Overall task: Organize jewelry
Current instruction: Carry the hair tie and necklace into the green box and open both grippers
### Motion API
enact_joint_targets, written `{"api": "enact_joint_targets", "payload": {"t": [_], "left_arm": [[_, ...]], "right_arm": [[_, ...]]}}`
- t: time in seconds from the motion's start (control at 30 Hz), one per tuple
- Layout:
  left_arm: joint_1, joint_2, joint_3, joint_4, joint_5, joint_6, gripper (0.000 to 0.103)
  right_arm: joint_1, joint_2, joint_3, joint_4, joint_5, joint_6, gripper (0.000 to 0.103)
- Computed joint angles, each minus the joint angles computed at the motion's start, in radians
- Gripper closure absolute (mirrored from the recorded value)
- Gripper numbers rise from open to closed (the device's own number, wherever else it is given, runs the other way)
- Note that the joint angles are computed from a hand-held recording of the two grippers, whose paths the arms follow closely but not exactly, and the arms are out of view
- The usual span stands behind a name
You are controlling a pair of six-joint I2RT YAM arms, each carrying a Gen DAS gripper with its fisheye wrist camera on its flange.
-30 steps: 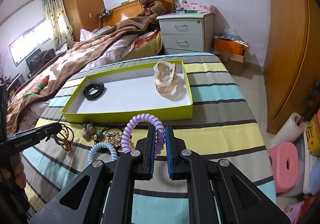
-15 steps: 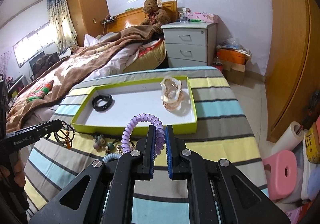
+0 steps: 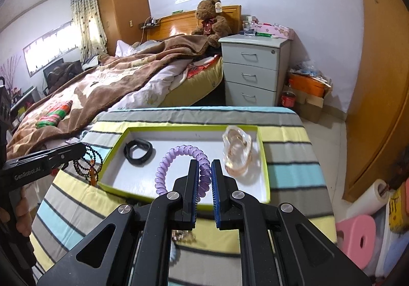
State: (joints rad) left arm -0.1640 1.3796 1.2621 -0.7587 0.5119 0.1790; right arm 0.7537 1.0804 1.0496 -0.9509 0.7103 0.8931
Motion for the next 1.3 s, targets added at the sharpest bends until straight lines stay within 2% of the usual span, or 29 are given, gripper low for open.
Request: {"api": "enact_joint_targets", "payload": {"t": [0.23, 0.43, 0.97, 1.3], "left_arm": [[-0.038, 0.089, 0.061, 0.018, -0.011, -0.03, 0.081], [-0.079, 0.162, 0.087, 0.038, -0.042, -0.051, 0.081], [-0.109, 0.288, 0.091, 0.087, -0.132, -0.047, 0.081], [-0.116, 0.303, 0.087, 0.102, -0.175, -0.047, 0.08]], "right_arm": [[-0.187, 0.096, 0.022, 0.143, -0.159, -0.166, 0.093], [-0.296, 0.21, 0.047, 0.225, -0.264, -0.239, 0.093], [-0.4, 0.434, 0.128, 0.283, -0.372, -0.32, 0.093], [-0.408, 0.484, 0.143, 0.281, -0.377, -0.328, 0.093]]}}
